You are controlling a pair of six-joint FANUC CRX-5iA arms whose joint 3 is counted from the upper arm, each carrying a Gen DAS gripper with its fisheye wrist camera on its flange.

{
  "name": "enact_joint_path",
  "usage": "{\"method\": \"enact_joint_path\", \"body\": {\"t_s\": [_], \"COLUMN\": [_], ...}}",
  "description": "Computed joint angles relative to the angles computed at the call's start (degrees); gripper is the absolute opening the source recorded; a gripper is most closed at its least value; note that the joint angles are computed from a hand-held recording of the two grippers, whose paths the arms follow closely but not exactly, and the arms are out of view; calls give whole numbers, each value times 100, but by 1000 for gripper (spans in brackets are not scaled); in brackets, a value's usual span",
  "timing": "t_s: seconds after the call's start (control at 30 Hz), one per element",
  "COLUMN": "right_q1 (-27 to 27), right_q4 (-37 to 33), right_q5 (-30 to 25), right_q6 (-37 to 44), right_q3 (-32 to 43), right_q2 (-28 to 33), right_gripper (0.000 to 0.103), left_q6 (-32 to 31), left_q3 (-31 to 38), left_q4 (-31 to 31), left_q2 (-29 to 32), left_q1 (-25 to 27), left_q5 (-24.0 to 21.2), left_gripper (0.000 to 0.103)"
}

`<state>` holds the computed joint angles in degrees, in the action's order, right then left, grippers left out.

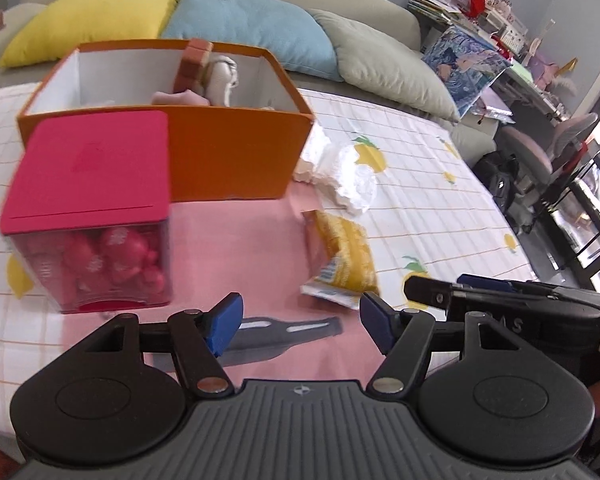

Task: Organize soft objects
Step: 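Move the left tool to the yellow snack packet while the right tool approaches the white tissue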

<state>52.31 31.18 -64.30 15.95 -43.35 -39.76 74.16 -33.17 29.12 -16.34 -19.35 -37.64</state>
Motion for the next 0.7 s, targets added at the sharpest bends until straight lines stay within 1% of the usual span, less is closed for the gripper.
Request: {"method": "enact_joint_path", "body": {"t_s": [0.07, 0.13, 0.2, 0.27, 0.37, 0.47, 0.57, 0.63, 0.7], "right_q1": [-189, -339, -507, -690, -932, -1122, -1247, -1331, -1457], "right_q4": [70, 218, 339, 377, 429, 392, 301, 141, -98], "right_q5": [148, 292, 408, 565, 844, 1059, 1213, 1251, 1325], "right_q6": [31, 120, 274, 394, 522, 516, 578, 714, 860], "right_q3": [-22, -58, -75, -115, -208, -280, -354, -328, -264], "right_q2": [21, 75, 178, 250, 348, 427, 516, 610, 698], "right_gripper": [58, 57, 54, 49, 46, 46, 45, 41, 40], "left_q6": [43, 108, 193, 221, 304, 494, 517, 577, 723], "left_q3": [48, 115, 229, 299, 360, 476, 474, 511, 614], "left_q4": [48, 71, 27, -6, -89, -231, -95, -106, -208], "left_q2": [133, 277, 443, 557, 685, 847, 964, 1045, 1159], "left_q1": [-76, -144, -227, -311, -413, -449, -450, -460, -478], "left_q5": [88, 142, 154, 219, 354, 273, 210, 194, 145], "left_gripper": [79, 79, 79, 79, 82, 83, 83, 83, 83]}}
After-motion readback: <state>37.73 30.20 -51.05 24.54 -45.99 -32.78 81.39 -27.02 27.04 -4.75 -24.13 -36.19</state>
